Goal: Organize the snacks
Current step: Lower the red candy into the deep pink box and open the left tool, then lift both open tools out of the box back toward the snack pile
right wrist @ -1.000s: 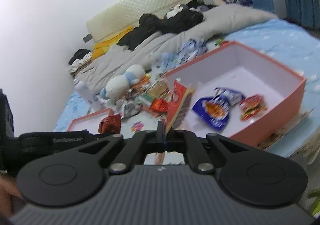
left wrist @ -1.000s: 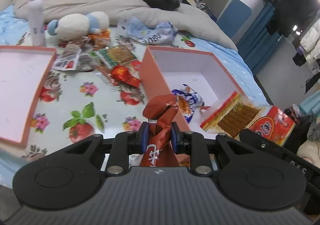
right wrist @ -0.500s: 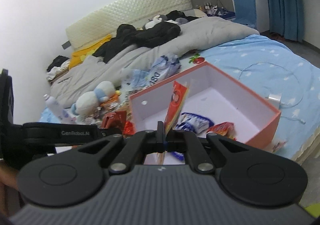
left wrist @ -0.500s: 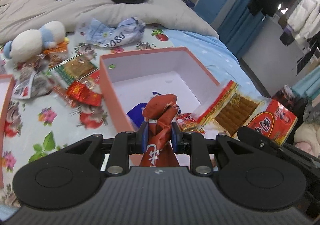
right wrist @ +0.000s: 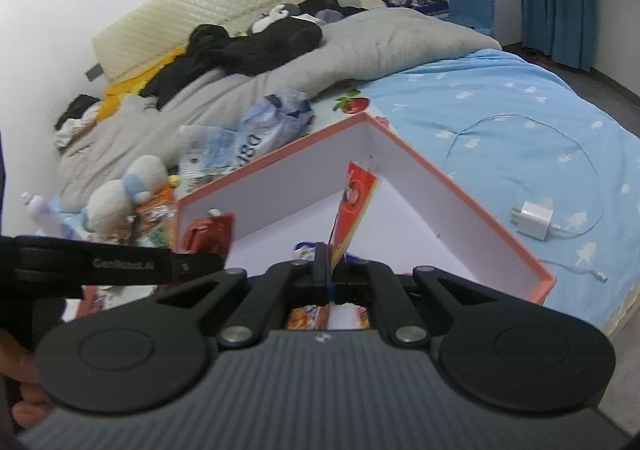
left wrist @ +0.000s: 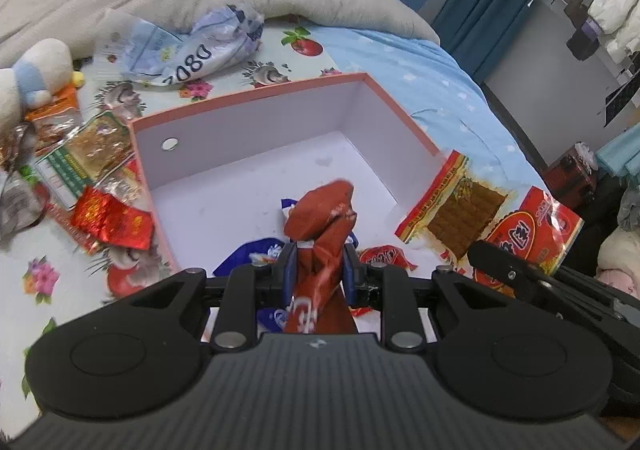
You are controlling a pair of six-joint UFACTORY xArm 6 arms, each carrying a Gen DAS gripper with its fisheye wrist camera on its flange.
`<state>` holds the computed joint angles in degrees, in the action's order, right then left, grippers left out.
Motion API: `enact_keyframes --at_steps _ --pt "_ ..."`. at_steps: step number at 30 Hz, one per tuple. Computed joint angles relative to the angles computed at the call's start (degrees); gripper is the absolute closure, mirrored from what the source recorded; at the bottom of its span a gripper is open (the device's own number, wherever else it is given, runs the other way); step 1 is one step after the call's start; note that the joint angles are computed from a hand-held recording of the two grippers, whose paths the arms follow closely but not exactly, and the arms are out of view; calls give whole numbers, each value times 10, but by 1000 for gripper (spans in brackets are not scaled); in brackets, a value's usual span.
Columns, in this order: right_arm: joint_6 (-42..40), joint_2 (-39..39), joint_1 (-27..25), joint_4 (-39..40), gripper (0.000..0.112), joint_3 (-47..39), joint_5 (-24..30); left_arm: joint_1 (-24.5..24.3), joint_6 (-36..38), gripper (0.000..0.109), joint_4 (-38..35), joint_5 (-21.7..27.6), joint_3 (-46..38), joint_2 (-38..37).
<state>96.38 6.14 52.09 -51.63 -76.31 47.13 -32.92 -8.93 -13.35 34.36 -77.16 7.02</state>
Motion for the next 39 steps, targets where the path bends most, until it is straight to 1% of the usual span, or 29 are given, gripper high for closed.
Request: enact_keyframes --at_steps 5,7,8,9,10,11,12,13,18,24,28,32,36,39 --pt "-23 16 -21 32 108 -1 -22 6 19 82 -2 13 -49 48" --pt "-33 22 -23 49 105 -4 -23 8 23 81 0 15 -55 54" --pt "-38 26 -23 57 105 -9 -17 8 20 80 4 13 -53 53" --pt "-38 29 -21 63 103 -12 -10 9 11 72 11 18 -55 53" --pt "-38 29 -21 70 98 -13 -8 10 8 64 10 16 -50 49" --pt "-37 28 -20 77 90 -13 -7 11 8 61 5 10 -43 44" --pt "-30 26 -17 75 68 -10 -6 12 11 59 1 6 -35 36" --pt "-18 21 -13 62 52 -6 -7 12 13 58 0 1 -26 26" --pt "8 0 16 22 53 -2 23 11 -2 57 22 -17 31 -38" --pt "39 -25 62 -12 53 -2 60 4 -32 57 52 -35 115 -143" --pt "53 -33 100 -38 53 -12 94 -3 -56 57 77 -45 171 -217" --pt "74 -42 131 -62 53 -12 111 -9 -90 57 104 -47 226 -290" --pt "75 -35 165 -81 53 -28 137 -13 -124 57 138 -40 277 -367" --pt "71 -29 184 -91 53 -39 145 -15 -148 57 158 -34 313 -420"
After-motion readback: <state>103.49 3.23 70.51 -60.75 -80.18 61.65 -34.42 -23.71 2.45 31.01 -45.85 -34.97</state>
